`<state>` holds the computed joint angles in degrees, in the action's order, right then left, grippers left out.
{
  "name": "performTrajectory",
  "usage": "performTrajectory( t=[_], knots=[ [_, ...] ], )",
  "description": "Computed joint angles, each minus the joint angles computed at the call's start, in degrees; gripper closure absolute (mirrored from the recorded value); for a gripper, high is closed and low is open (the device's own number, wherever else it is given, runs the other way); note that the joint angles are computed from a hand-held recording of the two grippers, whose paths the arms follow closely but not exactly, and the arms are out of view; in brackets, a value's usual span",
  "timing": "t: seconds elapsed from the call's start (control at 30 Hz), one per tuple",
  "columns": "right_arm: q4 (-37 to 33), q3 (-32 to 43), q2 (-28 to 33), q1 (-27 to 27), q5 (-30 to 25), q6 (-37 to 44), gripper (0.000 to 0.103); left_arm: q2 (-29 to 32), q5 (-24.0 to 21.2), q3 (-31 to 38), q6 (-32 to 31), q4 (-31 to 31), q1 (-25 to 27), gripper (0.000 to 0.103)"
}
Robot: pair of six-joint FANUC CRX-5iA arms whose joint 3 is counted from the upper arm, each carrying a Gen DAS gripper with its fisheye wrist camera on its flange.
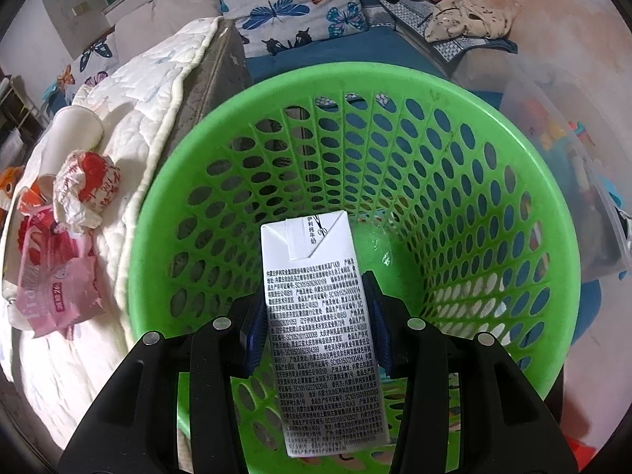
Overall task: Collect trash
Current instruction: 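Carry the carton over the green basket and open the right gripper, then withdraw the right gripper from the basket back toward the bed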
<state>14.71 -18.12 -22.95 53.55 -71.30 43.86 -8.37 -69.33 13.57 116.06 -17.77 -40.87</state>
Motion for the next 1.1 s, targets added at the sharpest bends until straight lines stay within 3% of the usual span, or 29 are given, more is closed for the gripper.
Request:
performTrajectory(
  t=[0.17,0.57,1.1],
  knots=[
    [0.21,-0.77,-0.73,-0.14,0.2,-0.27,0.057,2.12,0.76,3.31,1.15,0.82,-1.34,0.013],
    [1.92,-2.35,-5.93,1.08,-0.15,-1.83,0.044,12.8,2.63,13.6,-0.65,4.23,-5.19,0.013],
    [12.45,-7.57,-15.2,12.26,-6.48,-10.86,0.03,30.44,-2.13,30.44,-0.57,10.27,-8.07,0.013]
  ],
)
